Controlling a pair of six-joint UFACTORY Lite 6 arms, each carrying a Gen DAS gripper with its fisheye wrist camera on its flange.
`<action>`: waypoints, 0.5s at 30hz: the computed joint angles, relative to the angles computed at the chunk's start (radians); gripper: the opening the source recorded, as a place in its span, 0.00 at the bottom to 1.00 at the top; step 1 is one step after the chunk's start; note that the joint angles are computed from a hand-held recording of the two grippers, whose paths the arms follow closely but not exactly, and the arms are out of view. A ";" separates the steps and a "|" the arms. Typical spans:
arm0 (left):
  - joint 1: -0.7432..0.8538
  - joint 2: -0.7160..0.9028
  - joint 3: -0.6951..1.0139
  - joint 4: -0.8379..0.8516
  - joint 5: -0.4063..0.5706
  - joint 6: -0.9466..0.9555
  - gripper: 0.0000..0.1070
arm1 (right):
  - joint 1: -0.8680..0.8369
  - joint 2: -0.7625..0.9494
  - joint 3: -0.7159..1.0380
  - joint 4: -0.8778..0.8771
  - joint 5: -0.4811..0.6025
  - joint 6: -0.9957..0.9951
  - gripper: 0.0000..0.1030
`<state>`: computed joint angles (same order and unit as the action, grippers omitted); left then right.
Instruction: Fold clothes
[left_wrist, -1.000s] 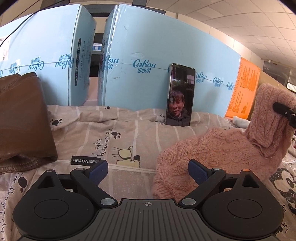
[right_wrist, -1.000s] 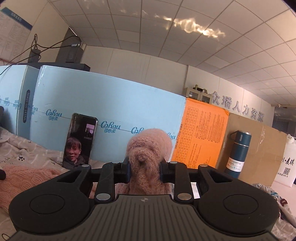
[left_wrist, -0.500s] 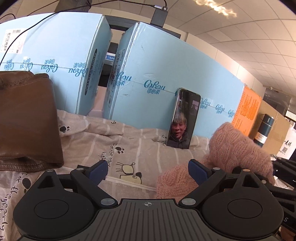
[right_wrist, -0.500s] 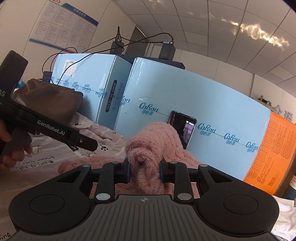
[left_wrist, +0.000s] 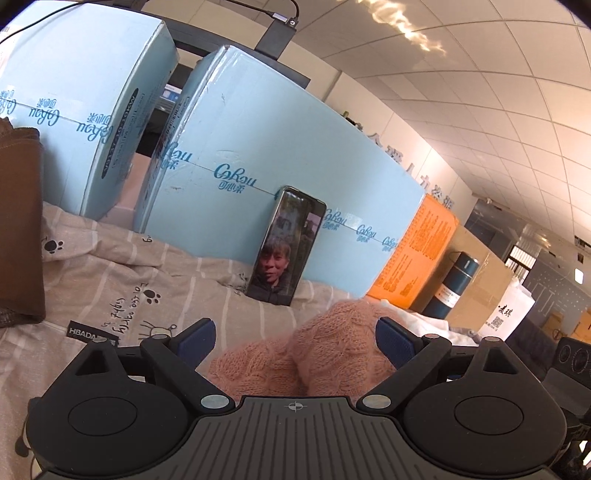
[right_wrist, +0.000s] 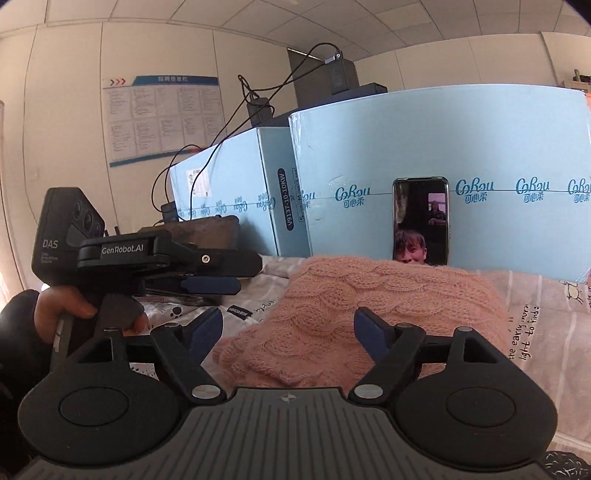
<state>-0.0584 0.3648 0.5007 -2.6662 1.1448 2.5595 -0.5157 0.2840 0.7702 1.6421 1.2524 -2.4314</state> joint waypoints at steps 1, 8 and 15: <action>-0.009 0.005 0.010 0.005 -0.012 -0.023 0.89 | -0.024 0.015 0.028 -0.011 0.010 0.039 0.77; -0.088 0.058 0.075 0.029 -0.085 -0.064 0.89 | -0.082 0.102 0.150 -0.026 -0.006 0.222 0.78; -0.143 0.116 0.153 0.000 -0.157 -0.045 0.75 | -0.073 0.117 0.166 -0.036 -0.013 0.241 0.78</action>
<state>-0.2010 0.4806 0.6533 -2.6666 0.9877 2.5148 -0.5887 0.4011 0.9358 1.6065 1.2396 -2.1905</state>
